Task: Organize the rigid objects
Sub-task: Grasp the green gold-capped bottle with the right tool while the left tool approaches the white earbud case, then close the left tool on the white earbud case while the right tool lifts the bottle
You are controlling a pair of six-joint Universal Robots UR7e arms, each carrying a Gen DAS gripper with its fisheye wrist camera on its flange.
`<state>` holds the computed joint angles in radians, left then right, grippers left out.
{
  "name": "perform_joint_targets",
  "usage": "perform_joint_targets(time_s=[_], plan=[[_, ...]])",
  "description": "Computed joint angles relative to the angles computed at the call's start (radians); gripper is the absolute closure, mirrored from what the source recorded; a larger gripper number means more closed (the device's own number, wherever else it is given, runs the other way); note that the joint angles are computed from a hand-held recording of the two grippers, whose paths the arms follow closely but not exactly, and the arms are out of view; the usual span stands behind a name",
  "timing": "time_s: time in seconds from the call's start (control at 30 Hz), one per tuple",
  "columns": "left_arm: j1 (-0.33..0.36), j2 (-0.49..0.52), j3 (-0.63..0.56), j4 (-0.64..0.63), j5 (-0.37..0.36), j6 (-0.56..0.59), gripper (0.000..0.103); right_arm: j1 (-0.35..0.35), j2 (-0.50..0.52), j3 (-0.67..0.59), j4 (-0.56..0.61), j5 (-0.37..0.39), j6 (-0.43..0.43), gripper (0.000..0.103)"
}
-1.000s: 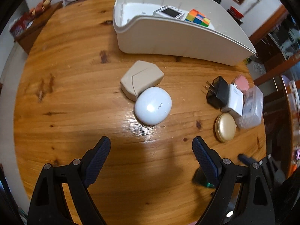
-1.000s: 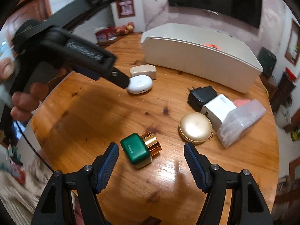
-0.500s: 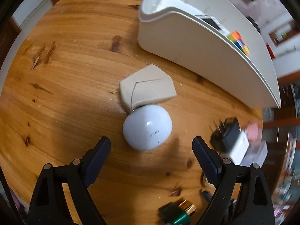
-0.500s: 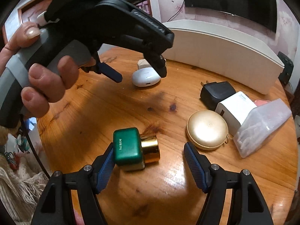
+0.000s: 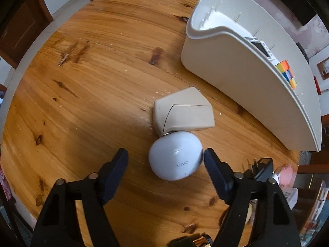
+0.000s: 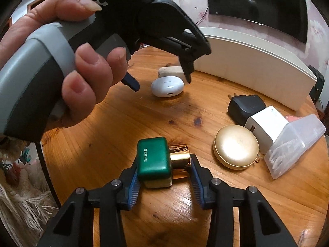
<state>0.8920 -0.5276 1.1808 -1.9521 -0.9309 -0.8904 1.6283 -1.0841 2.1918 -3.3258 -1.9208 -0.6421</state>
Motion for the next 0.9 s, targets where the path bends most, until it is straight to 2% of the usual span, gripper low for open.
perform_joint_targets(time_s=[0.07, 0.33, 0.37, 0.43, 0.67, 0.9], plan=[[0.002, 0.004, -0.005, -0.001, -0.006, -0.002, 0.026, -0.014, -0.011, -0.002, 0.011, 0.015, -0.003, 0.059], [-0.011, 0.05, -0.065, 0.08, 0.043, 0.012, 0.029, -0.039, -0.037, 0.001, 0.034, 0.047, 0.006, 0.059], [-0.011, 0.051, -0.066, 0.079, 0.044, 0.017, 0.03, -0.04, -0.04, 0.0, 0.037, 0.048, 0.007, 0.059], [-0.014, 0.047, -0.056, 0.051, 0.047, 0.051, 0.044, -0.043, -0.043, -0.002, 0.041, 0.051, 0.01, 0.059], [0.0, 0.039, -0.054, 0.026, 0.016, 0.113, 0.044, -0.053, -0.058, -0.006, 0.063, 0.071, 0.019, 0.059], [-0.005, -0.042, -0.001, 0.002, -0.024, 0.185, 0.044, -0.054, -0.061, -0.012, 0.064, 0.059, 0.025, 0.059]])
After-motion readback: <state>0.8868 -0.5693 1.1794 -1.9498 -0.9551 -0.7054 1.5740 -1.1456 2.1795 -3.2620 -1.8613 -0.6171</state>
